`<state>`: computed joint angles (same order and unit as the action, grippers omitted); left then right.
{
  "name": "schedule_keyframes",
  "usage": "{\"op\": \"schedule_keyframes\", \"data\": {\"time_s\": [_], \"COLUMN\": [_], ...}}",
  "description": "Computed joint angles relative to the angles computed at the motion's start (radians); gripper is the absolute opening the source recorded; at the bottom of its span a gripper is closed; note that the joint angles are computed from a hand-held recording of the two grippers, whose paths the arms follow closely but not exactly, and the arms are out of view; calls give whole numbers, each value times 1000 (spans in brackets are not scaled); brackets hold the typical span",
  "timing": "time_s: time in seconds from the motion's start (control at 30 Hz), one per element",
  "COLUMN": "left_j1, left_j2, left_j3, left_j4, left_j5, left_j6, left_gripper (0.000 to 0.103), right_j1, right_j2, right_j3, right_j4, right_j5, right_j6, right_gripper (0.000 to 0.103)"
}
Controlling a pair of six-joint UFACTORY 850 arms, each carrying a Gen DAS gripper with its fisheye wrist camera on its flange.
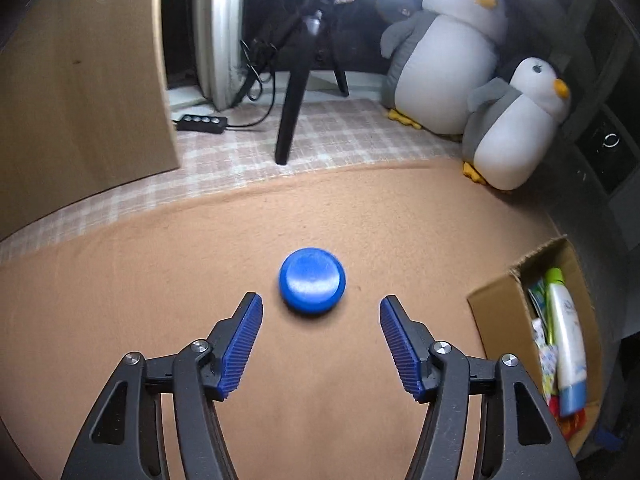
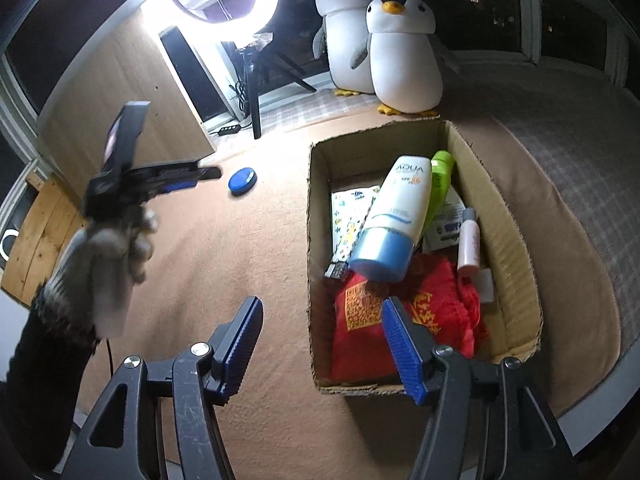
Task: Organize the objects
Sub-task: 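Move the left tool to the blue round tin and grasp it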
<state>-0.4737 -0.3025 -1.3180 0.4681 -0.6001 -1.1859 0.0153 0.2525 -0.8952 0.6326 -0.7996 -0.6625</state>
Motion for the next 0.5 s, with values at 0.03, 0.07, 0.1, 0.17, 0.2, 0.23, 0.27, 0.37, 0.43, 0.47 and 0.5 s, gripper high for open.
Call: {"op": "schedule_keyframes", "data": {"time_s": [0.03,0.07,0.1,0.17,0.2,0.23,0.27,0.37,0.43,0.47,0.5], "left_j1": [3,7,10,14,15,15,16,25,24,24,23], "left_j2": [-14,-33,-52,-80,-89,-99,-106,-116,-123,-126,-128], "left_j3": [-11,-24,-36,-54,-57,-62,-65,-63,-67,-70,-71], "left_j4": [-6,-17,-27,-42,-44,-35,-28,-28,-7,-3,1], "left_j5": [-3,-8,-14,-26,-29,-36,-39,-26,-31,-35,-39], "left_j6": [7,18,27,37,36,24,10,-4,-21,-21,-24], "left_gripper": [65,67,68,68,68,68,68,68,67,67,67], "right_j1": [-2,-4,-8,-16,-20,-26,-30,-41,-47,-48,-49], "right_j2": [2,4,7,13,15,17,18,18,16,15,15], "right_j3": [4,8,11,18,19,22,24,29,32,33,34], "right_j4": [-3,-6,-8,-11,-12,-11,-11,-15,-21,-23,-25], "right_j5": [-2,-4,-7,-11,-14,-18,-19,-21,-24,-24,-25], "right_j6": [5,7,9,12,14,14,14,17,22,23,24], "right_gripper": [58,58,58,58,58,58,58,58,58,58,58]}}
